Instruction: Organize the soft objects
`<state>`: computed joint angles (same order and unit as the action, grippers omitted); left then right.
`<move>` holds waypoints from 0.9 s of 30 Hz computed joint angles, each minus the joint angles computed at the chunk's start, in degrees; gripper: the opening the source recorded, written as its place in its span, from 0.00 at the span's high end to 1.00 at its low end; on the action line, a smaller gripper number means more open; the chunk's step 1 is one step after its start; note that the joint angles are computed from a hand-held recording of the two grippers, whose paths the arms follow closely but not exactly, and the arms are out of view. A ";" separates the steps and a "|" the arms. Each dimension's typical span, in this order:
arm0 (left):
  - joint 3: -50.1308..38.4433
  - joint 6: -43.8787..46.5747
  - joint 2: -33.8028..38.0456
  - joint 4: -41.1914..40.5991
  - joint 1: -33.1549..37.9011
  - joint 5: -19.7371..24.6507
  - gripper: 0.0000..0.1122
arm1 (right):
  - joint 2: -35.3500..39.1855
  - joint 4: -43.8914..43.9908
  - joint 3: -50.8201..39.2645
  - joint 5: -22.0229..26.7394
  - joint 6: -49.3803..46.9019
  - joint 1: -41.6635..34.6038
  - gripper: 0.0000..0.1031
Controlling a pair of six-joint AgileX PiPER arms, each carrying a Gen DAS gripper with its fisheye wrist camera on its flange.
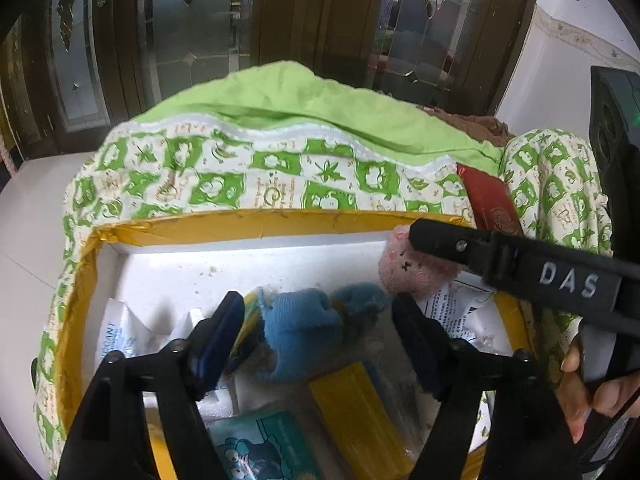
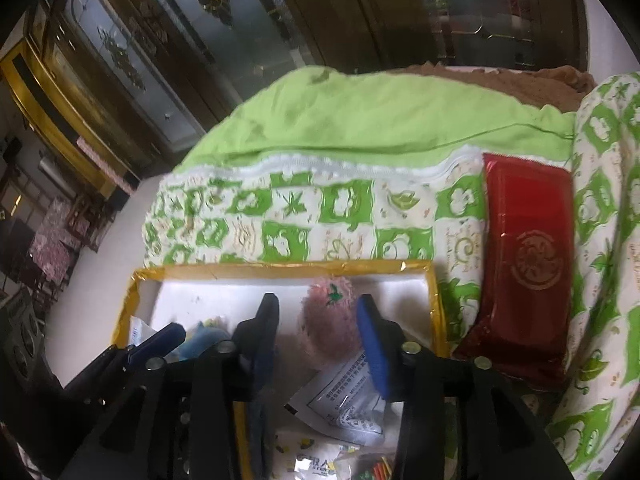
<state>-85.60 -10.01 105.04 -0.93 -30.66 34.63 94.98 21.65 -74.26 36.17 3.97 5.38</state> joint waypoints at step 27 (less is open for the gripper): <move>37.88 -31.23 -35.85 26.16 -7.56 -4.37 0.18 | -30.86 -39.06 24.65 -0.22 42.42 22.35 0.07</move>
<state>-47.73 -41.24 69.19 25.23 -38.22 30.25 64.12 -17.41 -49.61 35.95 46.39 27.73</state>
